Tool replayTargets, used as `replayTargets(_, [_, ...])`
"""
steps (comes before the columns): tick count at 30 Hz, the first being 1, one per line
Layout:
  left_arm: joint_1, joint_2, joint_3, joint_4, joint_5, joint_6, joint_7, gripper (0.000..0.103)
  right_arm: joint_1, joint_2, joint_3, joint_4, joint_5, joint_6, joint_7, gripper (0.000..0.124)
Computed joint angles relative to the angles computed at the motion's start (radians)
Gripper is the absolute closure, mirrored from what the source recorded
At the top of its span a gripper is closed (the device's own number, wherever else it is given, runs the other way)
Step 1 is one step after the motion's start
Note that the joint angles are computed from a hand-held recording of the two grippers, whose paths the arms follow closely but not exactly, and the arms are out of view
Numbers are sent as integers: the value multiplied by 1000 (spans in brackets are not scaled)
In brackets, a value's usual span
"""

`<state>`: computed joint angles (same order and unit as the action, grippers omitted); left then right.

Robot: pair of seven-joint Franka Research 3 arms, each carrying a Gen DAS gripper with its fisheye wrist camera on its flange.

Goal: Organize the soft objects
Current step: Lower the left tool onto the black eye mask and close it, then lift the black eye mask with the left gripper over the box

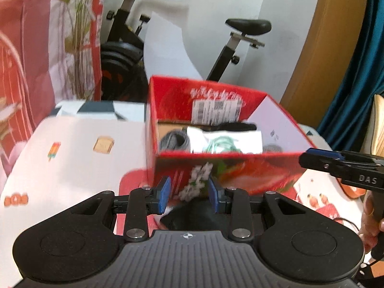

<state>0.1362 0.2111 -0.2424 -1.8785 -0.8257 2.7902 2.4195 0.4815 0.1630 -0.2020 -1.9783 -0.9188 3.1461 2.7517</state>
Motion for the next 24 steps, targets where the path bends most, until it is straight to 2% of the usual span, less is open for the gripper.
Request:
replayTargets(3, [5,4,10,-13,8,-19,-34,67,-21,-13,25,-37,42,13,-39,79])
replayTargets(7, [9,19,19,-15,41,-45,-79,67,-23,-11,34,-64,116,-8,-87,78])
replayTargets(10, [7,42,32,-5,103,-68,-152,66,-43,-10,65,-93,226,-32,-145,77])
replayTargets(17, [34,78,8,15,136,-90,-199,57,-70,-2,114,-147,451,-80,-285,71])
replayTargets(20, [36,94,0,27,150,-96,-222,56,-88,3,142,-150,552,-121,-363,71])
replayTargets(24, [41,116,-13,44,160,-97,-241,56,-101,21,156,-142,653,-127,-430,71])
